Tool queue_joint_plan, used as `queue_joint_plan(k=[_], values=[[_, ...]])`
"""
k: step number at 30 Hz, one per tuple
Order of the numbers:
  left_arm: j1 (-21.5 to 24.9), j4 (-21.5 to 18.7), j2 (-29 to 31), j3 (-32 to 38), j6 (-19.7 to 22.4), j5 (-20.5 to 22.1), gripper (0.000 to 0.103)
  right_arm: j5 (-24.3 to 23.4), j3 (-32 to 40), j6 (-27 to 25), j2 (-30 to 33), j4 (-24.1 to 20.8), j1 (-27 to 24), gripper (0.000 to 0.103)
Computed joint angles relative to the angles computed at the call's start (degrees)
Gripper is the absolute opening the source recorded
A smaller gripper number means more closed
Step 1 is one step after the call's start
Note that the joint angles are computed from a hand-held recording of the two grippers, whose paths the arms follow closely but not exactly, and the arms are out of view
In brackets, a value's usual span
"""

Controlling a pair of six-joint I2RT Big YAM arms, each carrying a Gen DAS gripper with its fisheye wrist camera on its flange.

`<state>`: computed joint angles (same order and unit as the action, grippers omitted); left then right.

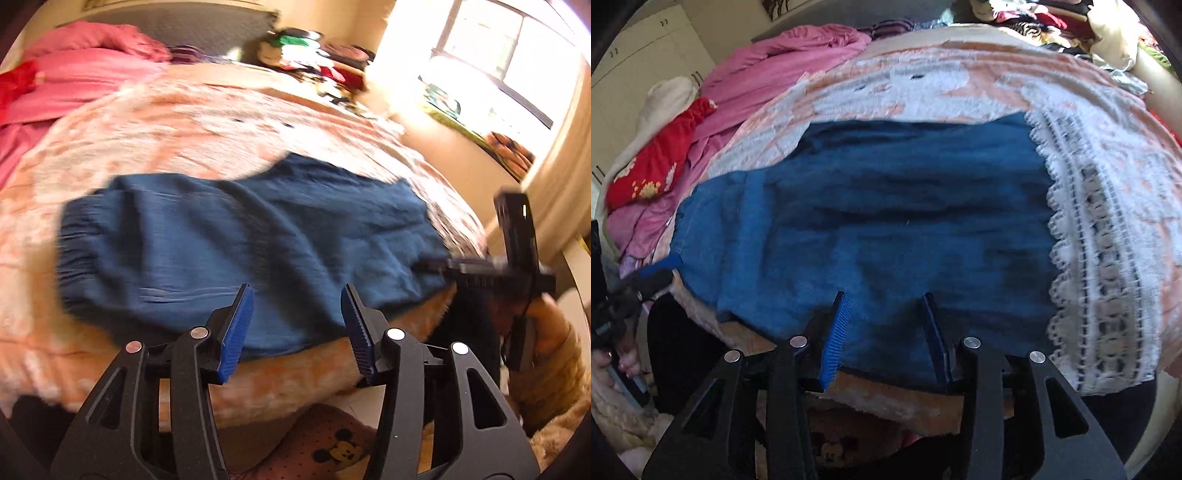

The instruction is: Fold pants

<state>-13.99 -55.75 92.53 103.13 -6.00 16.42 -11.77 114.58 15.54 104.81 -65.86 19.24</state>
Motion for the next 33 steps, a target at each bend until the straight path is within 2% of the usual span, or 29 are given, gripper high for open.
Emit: queue_joint_plan(k=[2,7,8,10,13,15,17,18,21,24,26,28,30,33], values=[[1.9,0.6,-0.9,-0.5,-2.3,-2.4,0.044,2.0,-0.9,-0.8,-0.3,0.7,0.9,0.045],[6.7,-0.9,0.1,1.1,-8.3,-7.4,0.052,1.6,-1.5,0.4,-1.3,1.9,0.7,0.045],[7.4,-1.1,0.5,1.4,-9.1,-7.5,0.053,1.8,-1.8,0.4,-1.7,2.3,0.8,0.046],[8.6,-2.1,2.0,2.6,-10.6,-7.1,0.062,1.7,-2.7,0.5,-2.6,3.6,0.9,0.046],[9.2,-3.1,4.2,3.8,-12.2,-6.4,0.064,1.3,-2.8,0.5,-2.8,4.5,1.0,0.045],[9.1,-2.8,5.4,4.2,-12.7,-5.7,0.064,1.2,-2.6,-0.1,-2.7,4.6,1.1,0.045],[8.3,-3.0,6.4,4.9,-12.7,-7.2,0.045,1.0,-1.7,-0.5,-2.0,3.9,1.3,0.047],[8.0,-3.5,6.9,5.6,-12.4,-8.7,0.042,1.0,-1.3,-0.7,-1.5,3.4,1.4,0.048],[8.4,-2.6,6.0,5.9,-12.4,-9.2,0.038,0.9,-0.2,-0.4,-0.5,1.3,1.7,0.050],[8.8,-2.6,5.1,6.6,-10.2,-13.5,0.038,0.8,-1.0,-0.4,-1.0,1.5,1.9,0.051],[9.4,-3.6,5.9,7.2,-10.0,-12.4,0.038,0.9,-1.2,-0.4,-0.9,1.3,2.2,0.054],[9.1,-4.2,6.8,7.0,-9.3,-13.4,0.039,1.2,-1.6,-0.7,-0.9,1.6,2.4,0.056],[8.8,-3.3,6.9,5.9,-9.2,-14.6,0.044,1.2,-1.7,-0.8,-0.9,1.5,2.4,0.056],[9.6,-3.0,5.6,4.8,-11.8,-13.4,0.052,-0.4,-2.4,-0.5,-1.8,2.1,1.8,0.056]])
